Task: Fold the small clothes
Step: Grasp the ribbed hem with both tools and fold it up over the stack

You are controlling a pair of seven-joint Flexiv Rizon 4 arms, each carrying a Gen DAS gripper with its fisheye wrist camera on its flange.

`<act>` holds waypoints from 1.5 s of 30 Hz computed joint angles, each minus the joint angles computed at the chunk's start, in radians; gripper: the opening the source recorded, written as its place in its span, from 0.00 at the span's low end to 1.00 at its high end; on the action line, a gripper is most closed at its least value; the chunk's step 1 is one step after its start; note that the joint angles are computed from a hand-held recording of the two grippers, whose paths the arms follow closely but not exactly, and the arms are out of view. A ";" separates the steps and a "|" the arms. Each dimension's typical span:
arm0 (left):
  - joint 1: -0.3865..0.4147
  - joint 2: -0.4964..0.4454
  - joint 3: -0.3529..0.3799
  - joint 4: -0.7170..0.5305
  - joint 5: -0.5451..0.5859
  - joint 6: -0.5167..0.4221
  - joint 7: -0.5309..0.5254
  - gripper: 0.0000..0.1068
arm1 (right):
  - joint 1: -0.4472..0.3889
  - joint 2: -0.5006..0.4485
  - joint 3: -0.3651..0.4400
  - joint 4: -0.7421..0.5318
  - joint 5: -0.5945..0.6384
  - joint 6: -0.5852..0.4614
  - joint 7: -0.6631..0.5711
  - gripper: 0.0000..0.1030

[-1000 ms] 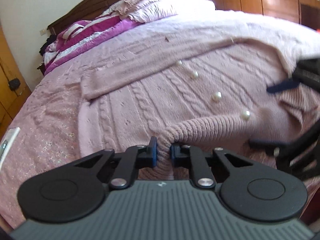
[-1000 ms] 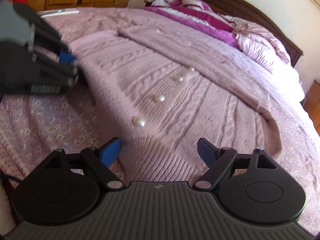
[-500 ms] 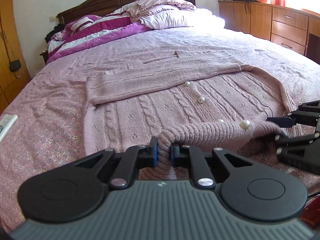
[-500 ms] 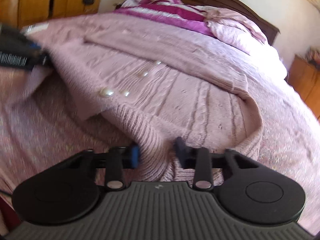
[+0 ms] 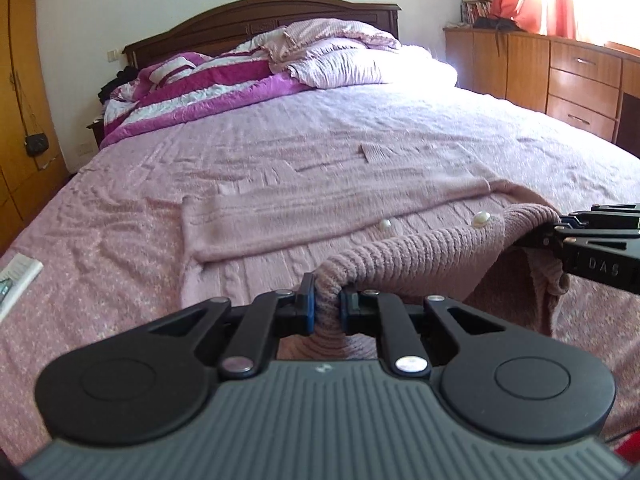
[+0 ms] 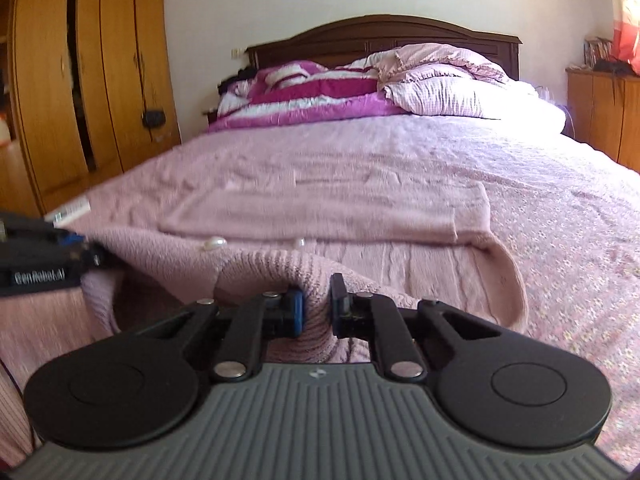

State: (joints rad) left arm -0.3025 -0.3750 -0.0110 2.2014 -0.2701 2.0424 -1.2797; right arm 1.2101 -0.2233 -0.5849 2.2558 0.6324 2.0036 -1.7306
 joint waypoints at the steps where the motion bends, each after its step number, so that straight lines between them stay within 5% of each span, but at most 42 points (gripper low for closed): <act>1: -0.002 -0.001 0.002 -0.007 -0.004 -0.001 0.000 0.13 | -0.032 0.000 0.030 -0.010 -0.011 0.006 0.015 0.13; 11: 0.020 -0.041 -0.002 -0.132 -0.009 -0.022 -0.005 0.12 | -0.420 -0.064 0.350 -0.162 -0.165 0.010 0.107 0.12; 28: 0.029 -0.200 0.017 -0.421 -0.057 -0.078 0.023 0.12 | -0.600 -0.267 0.389 -0.454 -0.378 0.006 0.235 0.12; 45: -0.052 -0.482 0.202 -0.779 -0.121 -0.308 -0.037 0.13 | -0.669 -0.595 0.314 -0.795 -0.571 -0.150 0.495 0.12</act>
